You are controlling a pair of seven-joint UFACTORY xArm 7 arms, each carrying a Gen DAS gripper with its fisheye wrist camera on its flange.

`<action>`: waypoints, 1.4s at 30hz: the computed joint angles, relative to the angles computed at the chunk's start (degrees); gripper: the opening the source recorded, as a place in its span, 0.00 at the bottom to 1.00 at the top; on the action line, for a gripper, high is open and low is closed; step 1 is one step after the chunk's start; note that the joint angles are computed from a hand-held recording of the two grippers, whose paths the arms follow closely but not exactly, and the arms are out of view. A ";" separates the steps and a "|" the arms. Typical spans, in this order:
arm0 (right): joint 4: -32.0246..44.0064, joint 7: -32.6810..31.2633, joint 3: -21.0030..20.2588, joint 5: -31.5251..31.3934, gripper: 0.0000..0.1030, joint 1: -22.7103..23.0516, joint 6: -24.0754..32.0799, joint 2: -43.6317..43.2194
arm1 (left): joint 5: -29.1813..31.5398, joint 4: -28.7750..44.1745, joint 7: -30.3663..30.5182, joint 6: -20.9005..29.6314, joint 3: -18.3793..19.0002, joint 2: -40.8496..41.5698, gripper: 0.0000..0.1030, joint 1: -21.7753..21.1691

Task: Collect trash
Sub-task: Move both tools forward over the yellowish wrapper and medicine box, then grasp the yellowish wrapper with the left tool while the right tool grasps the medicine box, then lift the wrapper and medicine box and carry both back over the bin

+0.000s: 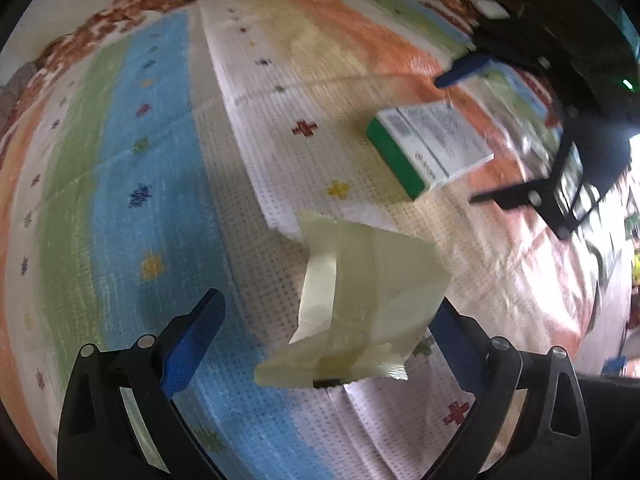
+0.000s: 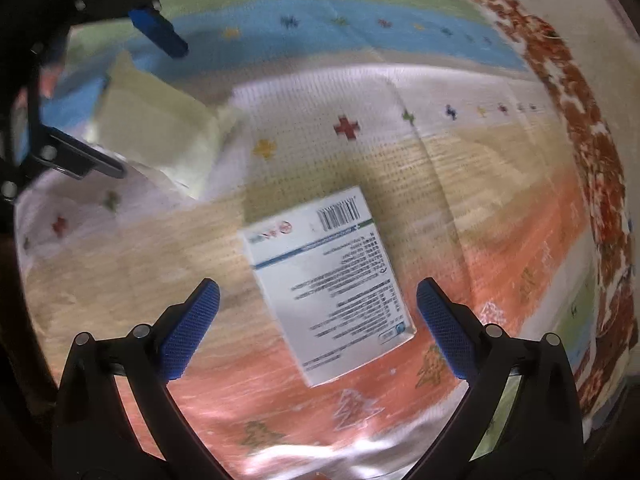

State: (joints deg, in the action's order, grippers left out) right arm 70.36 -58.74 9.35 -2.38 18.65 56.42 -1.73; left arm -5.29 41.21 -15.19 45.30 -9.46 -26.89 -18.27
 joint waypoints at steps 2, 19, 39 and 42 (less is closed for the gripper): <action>1.58 0.35 0.21 -2.99 0.91 0.15 0.74 2.49 | -0.59 -0.03 1.40 -0.65 0.50 0.65 0.94 -0.55; 0.29 8.59 -0.27 -1.03 0.75 -0.19 1.78 2.62 | -5.11 -5.76 4.16 -8.16 2.25 -1.64 0.57 0.14; -24.11 22.20 -2.59 12.39 0.72 -0.66 -9.20 -19.46 | -5.44 -9.66 -4.58 -7.25 0.45 -11.48 0.42 -2.42; -26.33 23.96 -3.16 13.70 0.72 -0.28 -9.15 -22.14 | -5.98 -9.65 -6.22 -6.25 0.02 -13.46 0.42 -3.43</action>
